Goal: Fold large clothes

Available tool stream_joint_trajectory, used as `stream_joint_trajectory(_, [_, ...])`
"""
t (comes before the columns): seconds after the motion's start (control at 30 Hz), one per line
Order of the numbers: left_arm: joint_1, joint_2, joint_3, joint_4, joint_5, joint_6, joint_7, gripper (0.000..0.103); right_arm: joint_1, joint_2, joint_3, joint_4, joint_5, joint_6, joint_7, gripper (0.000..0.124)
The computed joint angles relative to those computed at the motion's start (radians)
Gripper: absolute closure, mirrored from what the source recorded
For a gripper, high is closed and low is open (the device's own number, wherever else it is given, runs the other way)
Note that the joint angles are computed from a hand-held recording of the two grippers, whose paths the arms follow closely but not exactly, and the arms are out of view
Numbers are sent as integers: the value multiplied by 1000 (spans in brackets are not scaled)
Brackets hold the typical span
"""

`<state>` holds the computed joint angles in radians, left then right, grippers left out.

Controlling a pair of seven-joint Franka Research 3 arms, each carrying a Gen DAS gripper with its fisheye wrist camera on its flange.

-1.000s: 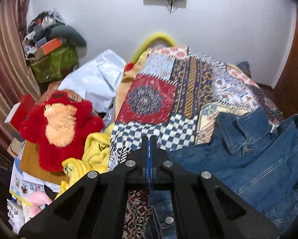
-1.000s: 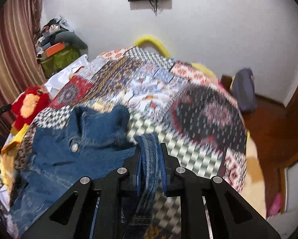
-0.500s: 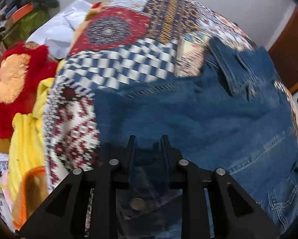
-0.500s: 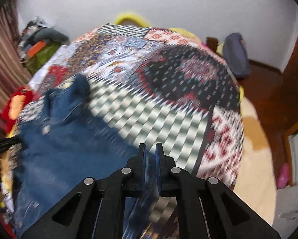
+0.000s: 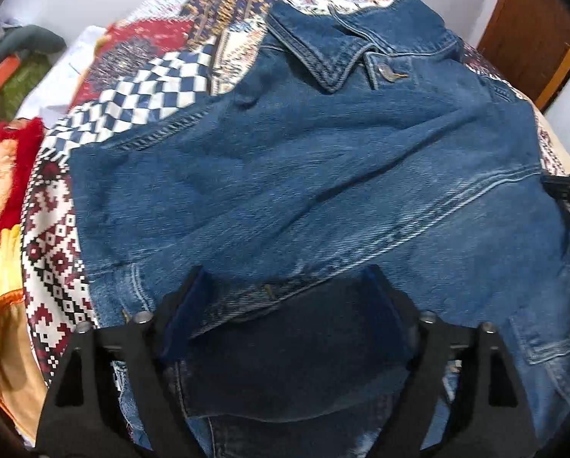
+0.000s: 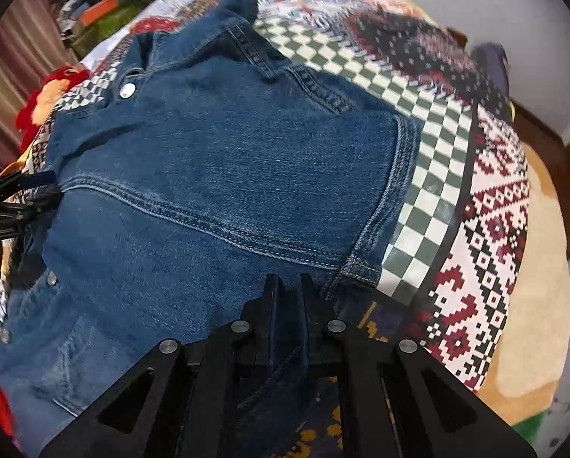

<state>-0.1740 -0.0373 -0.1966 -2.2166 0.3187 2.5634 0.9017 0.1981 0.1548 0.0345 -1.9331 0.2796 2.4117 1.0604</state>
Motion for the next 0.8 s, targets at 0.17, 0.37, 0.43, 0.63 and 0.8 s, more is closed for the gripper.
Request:
stream_joint_trajectory(0.17, [3,-26,2,-44,3,10,-23,8,-8,-33,-4,-49,21,29,-13,118])
stream_joint_trajectory(0.37, [-7,-98,-16,-102,45,-39,-50,8,16,-101,-16,-138,-194,93,112,117])
stream_joint_trajectory(0.43, [-11,-114,-20,-119,46,-61,-68,8,10,-129,-19,-176,-230,98,137,117])
stream_joint_trajectory(0.63, [-18,-239,-27,-222,25,-108,-130,8,-23,-200,-28,-256,-375,45,279,117])
stream_joint_trajectory(0.8, [-24,-397,-26,-303,4,-122,-185,8,-43,-310,-41,-295,-217,-28,217,117])
